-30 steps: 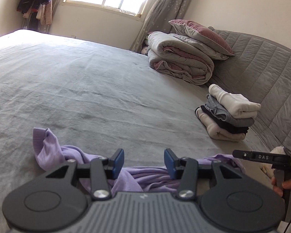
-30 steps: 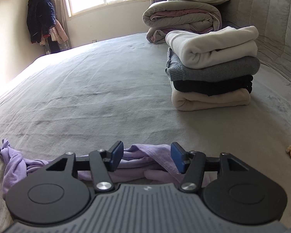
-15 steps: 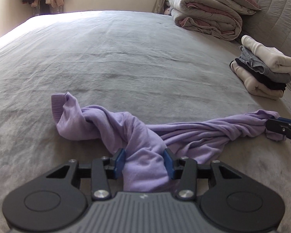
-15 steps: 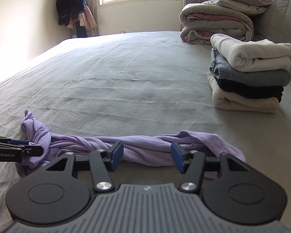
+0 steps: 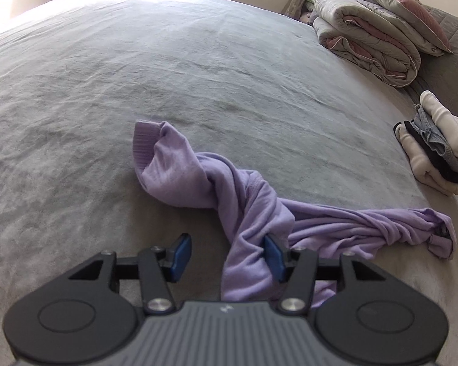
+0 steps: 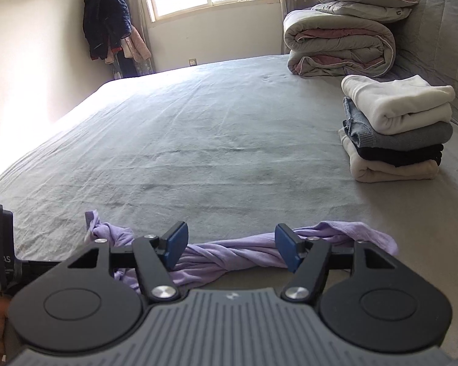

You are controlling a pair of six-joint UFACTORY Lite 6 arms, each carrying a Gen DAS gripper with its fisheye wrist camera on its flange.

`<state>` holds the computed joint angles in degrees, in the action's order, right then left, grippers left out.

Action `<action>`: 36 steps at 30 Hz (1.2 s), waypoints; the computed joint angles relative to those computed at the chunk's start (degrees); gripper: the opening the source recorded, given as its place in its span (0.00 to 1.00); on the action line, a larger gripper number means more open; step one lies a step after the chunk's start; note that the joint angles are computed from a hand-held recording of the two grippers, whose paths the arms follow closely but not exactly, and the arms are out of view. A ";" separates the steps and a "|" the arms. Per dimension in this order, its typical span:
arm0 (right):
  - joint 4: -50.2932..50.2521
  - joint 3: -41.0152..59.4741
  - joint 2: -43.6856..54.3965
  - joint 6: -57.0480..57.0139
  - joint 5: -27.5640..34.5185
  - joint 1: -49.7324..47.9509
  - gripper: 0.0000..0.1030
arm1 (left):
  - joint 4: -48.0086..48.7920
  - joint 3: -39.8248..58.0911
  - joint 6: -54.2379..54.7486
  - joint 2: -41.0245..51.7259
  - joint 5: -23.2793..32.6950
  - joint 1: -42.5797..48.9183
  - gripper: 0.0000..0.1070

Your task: Fold clothes

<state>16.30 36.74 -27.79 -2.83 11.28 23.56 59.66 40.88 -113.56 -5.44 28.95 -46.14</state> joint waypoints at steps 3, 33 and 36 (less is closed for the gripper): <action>14.71 1.48 3.06 -10.17 -2.49 3.48 0.67 | -1.44 -2.30 -0.46 -2.76 1.59 0.63 0.47; 130.08 2.49 33.16 -134.33 11.23 24.34 0.04 | 5.32 -16.99 -9.74 -25.54 -17.12 15.03 0.48; 125.83 2.50 33.01 -133.70 11.03 26.79 0.04 | 5.62 -15.44 -8.01 -22.97 -17.46 13.34 0.49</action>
<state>142.13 39.24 5.22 -136.53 22.31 50.35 65.28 25.45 -121.58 -28.41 11.48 -32.79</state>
